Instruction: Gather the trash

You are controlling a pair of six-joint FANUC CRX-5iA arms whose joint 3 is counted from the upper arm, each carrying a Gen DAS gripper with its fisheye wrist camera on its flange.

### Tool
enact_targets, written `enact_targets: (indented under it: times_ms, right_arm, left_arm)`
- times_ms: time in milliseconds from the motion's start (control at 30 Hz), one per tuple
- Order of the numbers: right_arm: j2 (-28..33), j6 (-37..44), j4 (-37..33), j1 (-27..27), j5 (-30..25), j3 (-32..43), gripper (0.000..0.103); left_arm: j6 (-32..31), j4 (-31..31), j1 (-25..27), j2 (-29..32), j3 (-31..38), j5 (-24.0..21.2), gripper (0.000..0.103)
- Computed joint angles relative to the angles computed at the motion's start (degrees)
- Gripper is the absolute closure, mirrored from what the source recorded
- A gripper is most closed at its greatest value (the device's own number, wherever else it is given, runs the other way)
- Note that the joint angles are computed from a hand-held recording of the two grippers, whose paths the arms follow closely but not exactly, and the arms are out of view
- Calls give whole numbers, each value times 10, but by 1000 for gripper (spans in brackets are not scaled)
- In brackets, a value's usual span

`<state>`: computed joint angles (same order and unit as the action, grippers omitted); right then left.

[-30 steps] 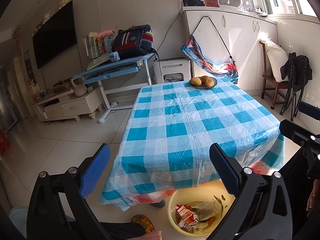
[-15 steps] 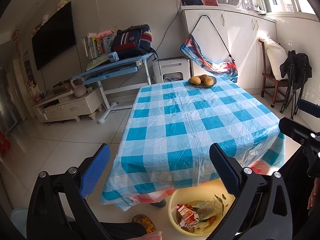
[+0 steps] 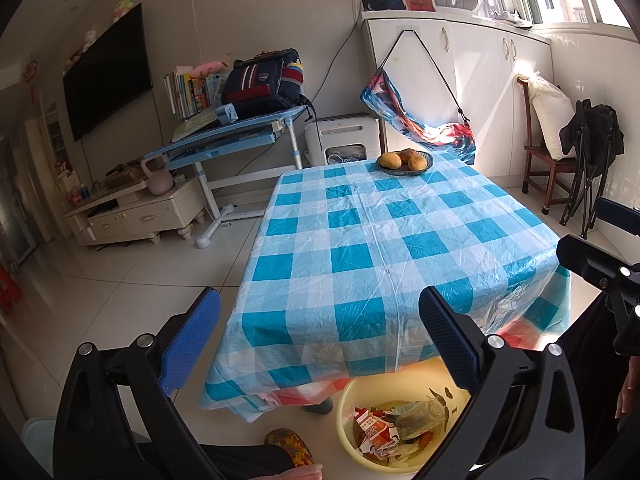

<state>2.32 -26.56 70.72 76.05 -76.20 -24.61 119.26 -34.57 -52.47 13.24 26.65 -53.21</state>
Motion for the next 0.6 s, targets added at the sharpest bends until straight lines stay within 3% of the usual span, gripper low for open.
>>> enact_targets:
  times_ms: [600]
  right_arm:
    - [0,2,-1,-1,1,1,8]
  left_arm:
    - [-12,14,5,-7,-17,10,7]
